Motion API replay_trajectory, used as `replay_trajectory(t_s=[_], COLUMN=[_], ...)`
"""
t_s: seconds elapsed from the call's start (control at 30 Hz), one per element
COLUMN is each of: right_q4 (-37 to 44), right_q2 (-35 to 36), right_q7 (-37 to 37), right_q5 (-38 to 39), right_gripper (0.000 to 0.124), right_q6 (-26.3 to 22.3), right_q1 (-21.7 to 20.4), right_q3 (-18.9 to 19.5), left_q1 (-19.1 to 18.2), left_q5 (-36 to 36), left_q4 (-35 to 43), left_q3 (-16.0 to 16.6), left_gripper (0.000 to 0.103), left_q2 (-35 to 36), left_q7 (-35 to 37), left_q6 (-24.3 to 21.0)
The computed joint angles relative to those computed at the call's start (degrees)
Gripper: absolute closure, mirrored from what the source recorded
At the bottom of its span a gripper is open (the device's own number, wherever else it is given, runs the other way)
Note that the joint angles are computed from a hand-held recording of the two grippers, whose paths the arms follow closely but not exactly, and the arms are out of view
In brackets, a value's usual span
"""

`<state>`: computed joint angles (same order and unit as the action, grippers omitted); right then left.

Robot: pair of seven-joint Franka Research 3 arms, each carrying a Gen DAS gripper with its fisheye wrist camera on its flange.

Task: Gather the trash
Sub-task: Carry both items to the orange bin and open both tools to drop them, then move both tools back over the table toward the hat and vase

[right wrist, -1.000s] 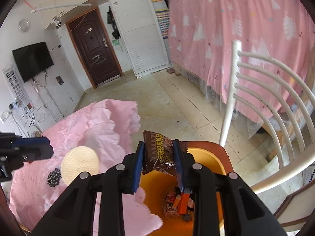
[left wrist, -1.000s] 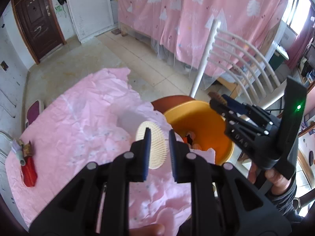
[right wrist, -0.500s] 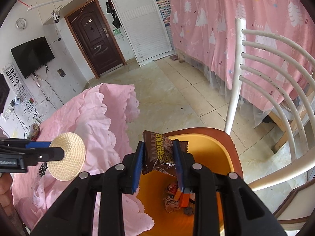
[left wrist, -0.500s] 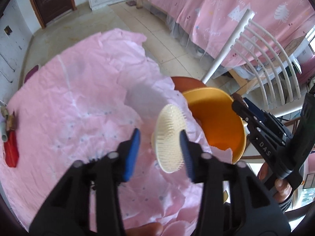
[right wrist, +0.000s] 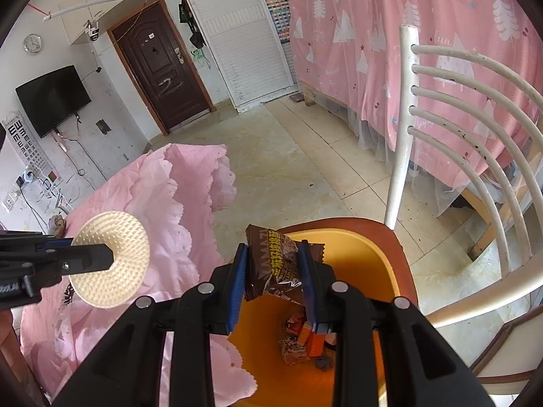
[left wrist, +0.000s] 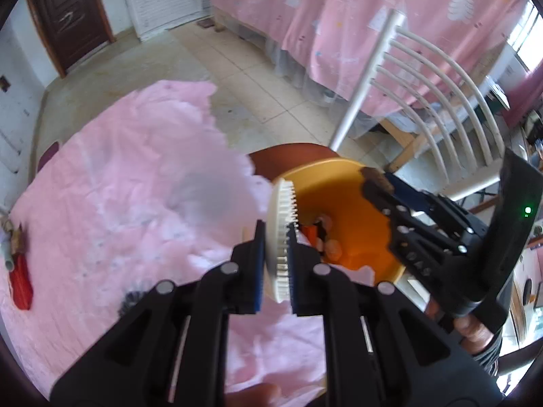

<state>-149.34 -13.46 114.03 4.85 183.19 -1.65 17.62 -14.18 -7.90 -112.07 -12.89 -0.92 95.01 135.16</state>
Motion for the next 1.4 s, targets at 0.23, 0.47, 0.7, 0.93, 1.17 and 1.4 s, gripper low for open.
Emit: replay_trajectory(t_s=[0.23, 0.47, 0.7, 0.93, 1.17, 1.4], right_q4=[-0.2, -0.7, 0.3, 4.9, 15.0, 28.2], right_q2=[-0.1, -0.1, -0.9, -0.4, 4.4, 13.5], right_q7=[0.6, 0.0, 4.4, 11.2, 20.6, 28.3], right_q5=[0.0, 3.0, -1.0, -9.6, -23.9, -38.5], right_gripper=[0.105, 0.088, 0.074, 0.074, 0.074, 0.074], right_q6=[-0.6, -0.8, -2.0, -4.4, -9.0, -15.8], right_q1=[0.1, 4.3, -2.8, -6.7, -10.5, -7.1], right_q3=[-0.7, -5.2, 2.5, 7.7, 14.7, 16.6], left_q1=[-1.1, -1.1, 0.0, 1.7, 4.9, 8.9], left_q5=[-3.2, -4.2, -5.7, -8.2, -9.0, -9.6], left_q4=[1.5, 1.3, -0.8, -2.8, -4.5, -4.4], left_q3=[-1.1, -0.7, 0.6, 3.3, 6.7, 9.9], left_gripper=[0.092, 0.064, 0.058, 0.058, 0.055, 0.055], left_q2=[1.1, 0.5, -2.3, -5.8, -8.7, -9.6], left_q7=[3.8, 3.2, 4.4, 6.5, 7.5, 8.3], left_q6=[-0.9, -1.2, -0.8, 0.3, 1.5, 1.6])
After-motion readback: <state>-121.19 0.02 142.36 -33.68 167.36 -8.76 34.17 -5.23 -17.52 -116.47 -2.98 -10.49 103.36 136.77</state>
